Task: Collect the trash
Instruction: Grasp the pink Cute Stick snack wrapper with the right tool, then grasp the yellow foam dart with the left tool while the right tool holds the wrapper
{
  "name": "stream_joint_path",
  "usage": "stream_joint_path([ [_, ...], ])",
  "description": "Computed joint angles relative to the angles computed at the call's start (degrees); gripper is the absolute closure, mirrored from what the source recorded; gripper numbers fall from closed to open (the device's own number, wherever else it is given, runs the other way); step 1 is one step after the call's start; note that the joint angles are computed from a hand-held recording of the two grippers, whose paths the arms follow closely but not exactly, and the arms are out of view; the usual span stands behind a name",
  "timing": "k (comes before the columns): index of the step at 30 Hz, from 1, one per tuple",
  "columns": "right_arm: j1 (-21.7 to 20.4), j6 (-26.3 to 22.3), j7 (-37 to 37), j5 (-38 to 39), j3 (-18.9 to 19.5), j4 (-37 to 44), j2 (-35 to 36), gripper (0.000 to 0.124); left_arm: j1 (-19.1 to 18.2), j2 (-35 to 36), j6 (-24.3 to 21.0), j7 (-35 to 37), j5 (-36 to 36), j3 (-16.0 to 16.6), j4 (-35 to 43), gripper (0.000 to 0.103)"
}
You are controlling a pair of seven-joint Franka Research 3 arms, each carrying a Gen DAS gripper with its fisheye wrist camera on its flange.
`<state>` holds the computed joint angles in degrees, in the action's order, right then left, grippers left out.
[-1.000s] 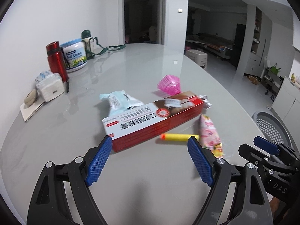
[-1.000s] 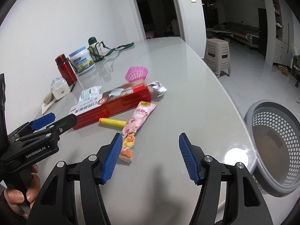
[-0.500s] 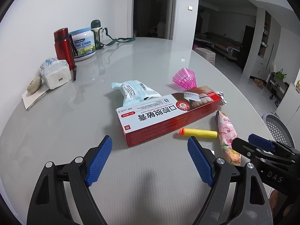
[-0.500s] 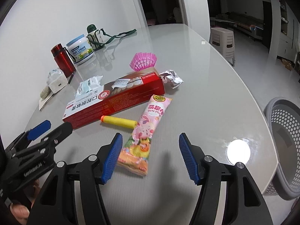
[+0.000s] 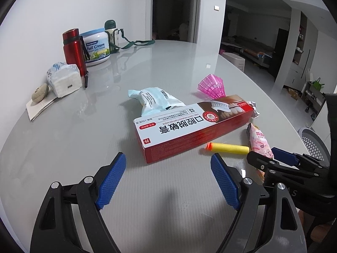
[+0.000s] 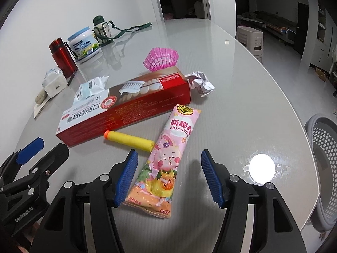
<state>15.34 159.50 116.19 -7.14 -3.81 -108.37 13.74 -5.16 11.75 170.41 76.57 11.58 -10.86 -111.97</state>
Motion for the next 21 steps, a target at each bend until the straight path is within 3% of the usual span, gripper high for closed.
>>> stream_joint_path([
  [3, 0.51, 0.18, 0.69, -1.51, -0.51, -0.05, -0.03, 0.068, 0.07, 0.05, -0.2, 0.09, -0.18, -0.11, 0.08, 0.022],
  [9, 0.12, 0.32, -0.5, -1.09, 0.01, -0.27, -0.07, 0.097, 0.08, 0.03, -0.95, 0.65, -1.11, -0.47, 0.2, 0.022],
  [21, -2.44, 7.69, -1.78, 1.8, 0.42, -9.69, -6.93, 0.1, -1.81, 0.17, -3.25, -0.55, -0.59, -0.78, 1.05, 0.022],
])
